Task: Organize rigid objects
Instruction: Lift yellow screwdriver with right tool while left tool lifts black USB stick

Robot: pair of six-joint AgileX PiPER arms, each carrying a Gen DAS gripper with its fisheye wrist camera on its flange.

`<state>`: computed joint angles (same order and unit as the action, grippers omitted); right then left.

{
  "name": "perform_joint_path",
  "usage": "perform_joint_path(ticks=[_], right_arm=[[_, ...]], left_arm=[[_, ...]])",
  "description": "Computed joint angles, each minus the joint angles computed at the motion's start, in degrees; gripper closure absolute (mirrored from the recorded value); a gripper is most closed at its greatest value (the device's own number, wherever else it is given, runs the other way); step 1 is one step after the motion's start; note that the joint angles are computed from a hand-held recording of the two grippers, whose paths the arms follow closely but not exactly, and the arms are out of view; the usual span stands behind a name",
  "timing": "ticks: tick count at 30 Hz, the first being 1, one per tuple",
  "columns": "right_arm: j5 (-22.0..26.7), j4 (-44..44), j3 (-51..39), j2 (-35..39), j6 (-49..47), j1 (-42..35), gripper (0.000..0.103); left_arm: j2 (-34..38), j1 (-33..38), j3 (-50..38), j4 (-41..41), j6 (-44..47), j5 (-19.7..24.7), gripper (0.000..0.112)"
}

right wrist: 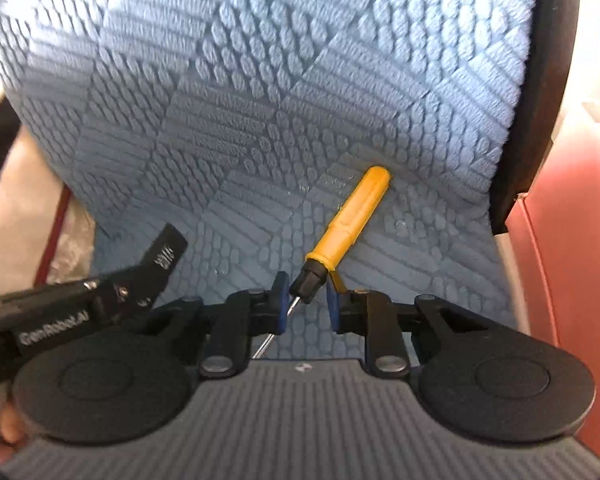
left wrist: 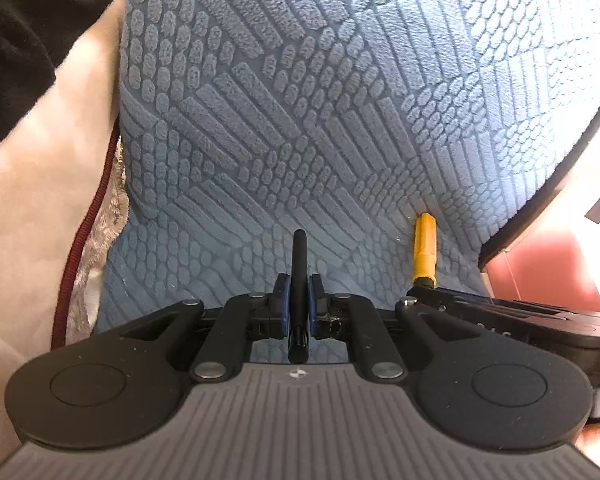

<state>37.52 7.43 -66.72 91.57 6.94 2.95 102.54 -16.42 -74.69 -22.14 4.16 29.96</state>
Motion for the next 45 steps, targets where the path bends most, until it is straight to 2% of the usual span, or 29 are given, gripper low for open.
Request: perform_joint_path(ticks=[3,4,10,15,19,27,33,37,41,45], right_arm=[[1.13,3.46,1.50,-1.59,-3.18,-2.02,0.082],[1.72,4.71,2.07,-2.32,-5.07,-3.22,0.085],[5.22,7.41,6.64,-9.12,-9.78,-5.90,0.087],[5.36,5.87,11.70,-15.25,-10.56,-5.60,0.087],[7.78,6.41,15.96,-21.03,-12.83,-7.37,0.087],[15.86,6.90,22.65,-34.18,-16.20,-11.19,0.087],[23.58,7.95,26.54,-43.46,-20.39,-15.82,0.087],[24.26,1.86,29.40,-47.28,-14.93,-8.76,0.087],[24.63,6.26,30.17,-46.93,-19.48,-15.05,0.086],[21.35,4.23,30.70,-46.68,-16.26,-12.62,0.084]], left_arm=[[-1.53,-1.05,1.56,0.29,-1.19,-0.30,0.101],[-2.14,-1.41,2.20,0.12,-1.47,-0.46,0.101],[-6.11,-5.25,6.67,3.15,-7.12,-1.26,0.101],[-10.61,-8.30,12.81,4.24,-9.98,-2.02,0.101],[-15.91,-11.03,19.49,6.42,-13.21,-3.17,0.101],[-23.94,-17.86,27.36,15.81,-27.68,-4.11,0.101],[-26.61,-24.68,30.50,26.86,-41.86,-1.74,0.101],[-25.95,-26.21,31.80,28.79,-45.46,-1.46,0.101],[-25.96,-25.95,32.28,29.52,-46.53,-2.62,0.101],[-25.32,-26.01,31.97,30.42,-47.01,-3.06,0.101]])
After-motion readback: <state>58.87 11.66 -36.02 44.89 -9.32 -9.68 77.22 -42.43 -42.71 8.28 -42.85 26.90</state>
